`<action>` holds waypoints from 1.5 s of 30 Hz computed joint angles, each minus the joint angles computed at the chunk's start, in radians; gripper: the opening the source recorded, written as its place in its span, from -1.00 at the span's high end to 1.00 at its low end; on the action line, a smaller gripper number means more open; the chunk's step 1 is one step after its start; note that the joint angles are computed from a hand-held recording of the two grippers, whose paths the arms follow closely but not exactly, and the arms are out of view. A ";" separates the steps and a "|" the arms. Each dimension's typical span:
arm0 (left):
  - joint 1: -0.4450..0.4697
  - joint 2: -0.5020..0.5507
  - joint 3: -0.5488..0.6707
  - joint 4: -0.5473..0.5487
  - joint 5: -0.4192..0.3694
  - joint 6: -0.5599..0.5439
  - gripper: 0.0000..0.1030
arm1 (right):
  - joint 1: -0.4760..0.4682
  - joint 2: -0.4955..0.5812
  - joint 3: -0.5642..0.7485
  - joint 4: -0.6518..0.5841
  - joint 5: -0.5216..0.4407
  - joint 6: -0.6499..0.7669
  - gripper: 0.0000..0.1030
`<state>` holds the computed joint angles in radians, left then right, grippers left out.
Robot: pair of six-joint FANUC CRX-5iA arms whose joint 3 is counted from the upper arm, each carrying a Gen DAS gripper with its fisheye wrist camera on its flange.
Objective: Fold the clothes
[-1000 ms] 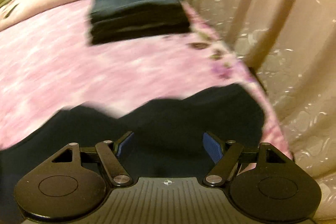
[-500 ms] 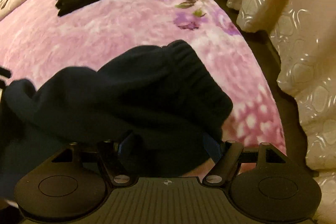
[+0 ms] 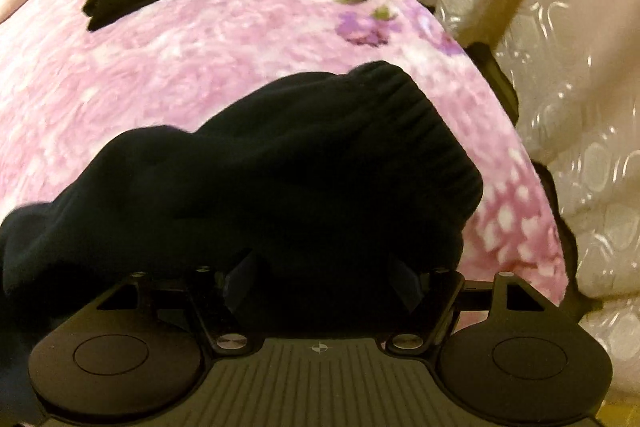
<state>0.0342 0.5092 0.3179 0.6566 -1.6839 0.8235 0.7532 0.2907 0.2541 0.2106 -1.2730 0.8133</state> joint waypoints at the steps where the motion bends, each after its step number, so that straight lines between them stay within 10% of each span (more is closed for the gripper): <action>1: -0.001 -0.006 -0.014 0.001 0.002 0.003 0.36 | -0.001 0.002 0.003 0.001 -0.004 0.003 -0.57; 14: -0.015 0.093 0.038 0.113 0.015 0.074 0.26 | -0.008 -0.008 -0.011 -0.006 0.017 0.004 -0.59; 19: 0.014 -0.065 -0.125 0.219 0.383 0.039 0.68 | -0.012 -0.009 -0.012 -0.008 0.023 -0.005 -0.59; 22: 0.049 -0.107 -0.143 0.171 0.464 0.093 0.72 | -0.012 -0.005 -0.009 -0.007 0.022 -0.006 -0.59; 35: 0.044 0.023 -0.011 0.108 0.236 0.090 0.44 | -0.012 -0.022 -0.044 -0.001 0.058 -0.002 -0.64; 45: 0.031 0.105 0.067 0.036 0.309 0.173 0.38 | -0.007 -0.047 -0.083 0.012 0.088 -0.021 -0.68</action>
<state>0.0649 0.6138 0.3846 0.6927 -1.3745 0.9965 0.7458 0.2435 0.1709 0.2221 -1.1850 0.7921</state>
